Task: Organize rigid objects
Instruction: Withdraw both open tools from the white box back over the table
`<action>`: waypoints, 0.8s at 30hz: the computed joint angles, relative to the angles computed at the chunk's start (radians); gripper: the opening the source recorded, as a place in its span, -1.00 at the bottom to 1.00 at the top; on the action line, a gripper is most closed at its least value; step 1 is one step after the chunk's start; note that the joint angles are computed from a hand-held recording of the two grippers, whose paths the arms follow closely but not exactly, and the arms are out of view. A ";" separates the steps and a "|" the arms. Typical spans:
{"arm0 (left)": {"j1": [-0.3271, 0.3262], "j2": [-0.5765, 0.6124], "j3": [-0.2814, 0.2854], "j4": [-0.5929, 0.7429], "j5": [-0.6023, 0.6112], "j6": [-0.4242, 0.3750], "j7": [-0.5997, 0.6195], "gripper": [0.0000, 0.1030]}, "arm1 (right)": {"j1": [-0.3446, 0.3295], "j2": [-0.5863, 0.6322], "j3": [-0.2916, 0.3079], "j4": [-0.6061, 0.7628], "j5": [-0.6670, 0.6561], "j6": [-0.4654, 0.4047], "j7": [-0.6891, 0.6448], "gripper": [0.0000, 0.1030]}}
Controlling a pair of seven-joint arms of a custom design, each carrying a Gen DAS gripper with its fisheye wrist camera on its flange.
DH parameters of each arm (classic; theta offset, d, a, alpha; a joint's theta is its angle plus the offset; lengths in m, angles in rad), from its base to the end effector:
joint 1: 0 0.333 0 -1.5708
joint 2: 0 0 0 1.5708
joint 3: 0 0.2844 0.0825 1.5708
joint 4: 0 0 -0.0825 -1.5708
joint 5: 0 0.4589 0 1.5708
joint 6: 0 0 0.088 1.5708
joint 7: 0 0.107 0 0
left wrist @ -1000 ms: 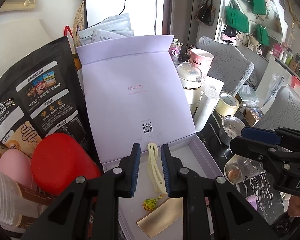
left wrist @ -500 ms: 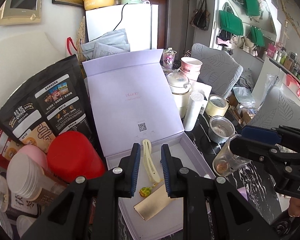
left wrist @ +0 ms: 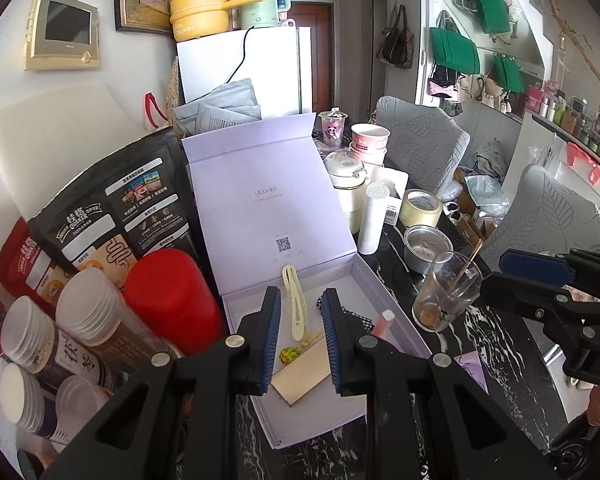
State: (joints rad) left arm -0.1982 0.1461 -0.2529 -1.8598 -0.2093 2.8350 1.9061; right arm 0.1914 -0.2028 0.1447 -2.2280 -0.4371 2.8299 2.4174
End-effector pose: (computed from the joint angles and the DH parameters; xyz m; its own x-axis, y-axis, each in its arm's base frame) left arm 0.6478 -0.2939 0.4781 -0.5524 -0.8333 -0.0231 -0.5436 0.3811 -0.7479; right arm 0.5665 0.2235 0.4839 -0.0500 -0.9784 -0.2005 -0.6703 0.1817 -0.7195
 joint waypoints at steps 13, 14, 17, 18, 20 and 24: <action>-0.023 -0.164 0.015 -0.190 -0.138 0.060 0.120 -0.58 | -0.025 -0.149 0.078 -0.132 -0.074 -0.012 0.131 -0.20; -0.029 -0.175 0.019 -0.203 -0.143 0.063 0.122 -0.58 | -0.027 -0.159 0.085 -0.142 -0.076 -0.012 0.140 -0.20; -0.050 -0.211 0.034 -0.247 -0.197 0.068 0.168 -0.58 | -0.029 -0.191 0.103 -0.171 -0.081 -0.014 0.166 -0.20; -0.057 -0.219 0.040 -0.257 -0.216 0.069 0.185 -0.57 | -0.030 -0.202 0.108 -0.182 -0.082 -0.014 0.173 -0.20; -0.071 -0.242 0.050 -0.287 -0.244 0.069 0.209 -0.57 | -0.036 -0.225 0.126 -0.202 -0.091 -0.018 0.197 -0.20; -0.100 -0.282 0.071 -0.343 -0.291 0.075 0.257 -0.12 | -0.043 -0.258 0.155 -0.234 -0.106 -0.027 0.240 -0.16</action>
State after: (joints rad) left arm -0.2987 -0.1361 -0.1816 -2.2031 -0.5001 2.9102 2.1634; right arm 0.1487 -0.4607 0.2997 -2.4618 -0.5436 2.8028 2.6579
